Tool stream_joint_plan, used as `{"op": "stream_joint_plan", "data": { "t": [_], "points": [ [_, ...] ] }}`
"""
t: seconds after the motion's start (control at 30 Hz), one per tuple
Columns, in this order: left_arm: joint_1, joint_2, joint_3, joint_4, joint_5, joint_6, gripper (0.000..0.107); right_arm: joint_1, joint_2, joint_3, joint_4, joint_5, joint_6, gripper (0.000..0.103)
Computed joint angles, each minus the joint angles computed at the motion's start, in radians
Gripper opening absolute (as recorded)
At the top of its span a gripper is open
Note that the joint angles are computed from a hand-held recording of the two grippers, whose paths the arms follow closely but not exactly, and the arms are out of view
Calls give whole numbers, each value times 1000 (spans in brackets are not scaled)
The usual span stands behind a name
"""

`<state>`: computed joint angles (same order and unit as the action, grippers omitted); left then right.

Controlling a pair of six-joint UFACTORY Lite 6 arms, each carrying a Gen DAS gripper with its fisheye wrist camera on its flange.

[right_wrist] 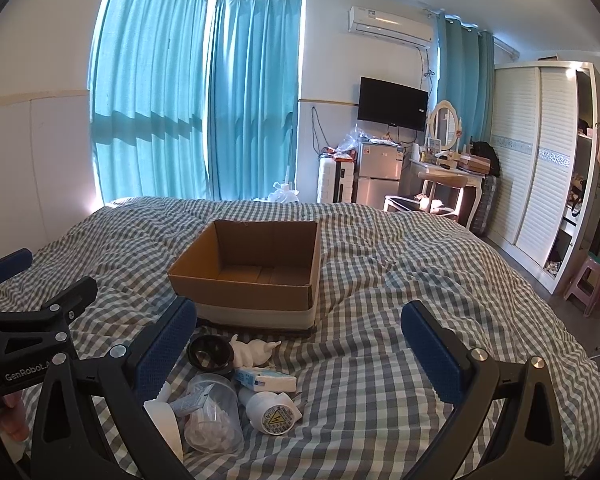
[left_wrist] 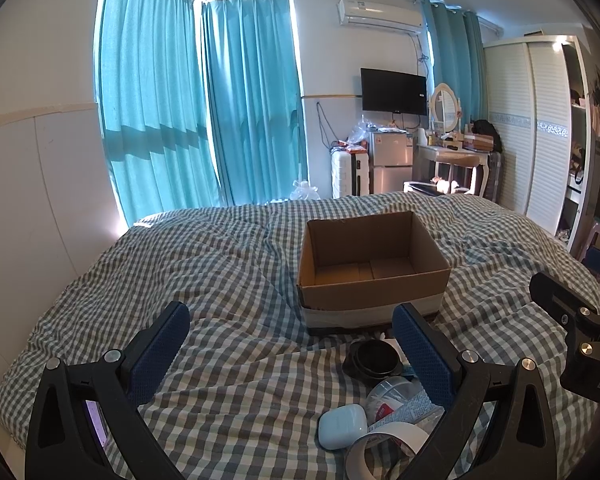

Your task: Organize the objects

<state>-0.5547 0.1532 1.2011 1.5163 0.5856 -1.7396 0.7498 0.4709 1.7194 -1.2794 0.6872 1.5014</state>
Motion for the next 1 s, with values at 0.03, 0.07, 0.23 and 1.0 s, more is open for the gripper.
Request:
{"op": "stream_joint_plan", "data": {
  "t": [0.03, 0.07, 0.23, 1.0],
  "points": [
    [0, 0, 0, 0, 0, 0, 103, 2, 2, 3, 1, 3, -2, 103],
    [-1, -1, -1, 2, 2, -2, 103, 4, 1, 3, -1, 5, -1, 103],
    [0, -13, -7, -11, -2, 6, 103, 10, 0, 18, 19, 13, -28, 103],
    [31, 36, 25, -358, -106, 337, 103, 5, -24, -11, 102, 14, -104, 103]
  ]
}}
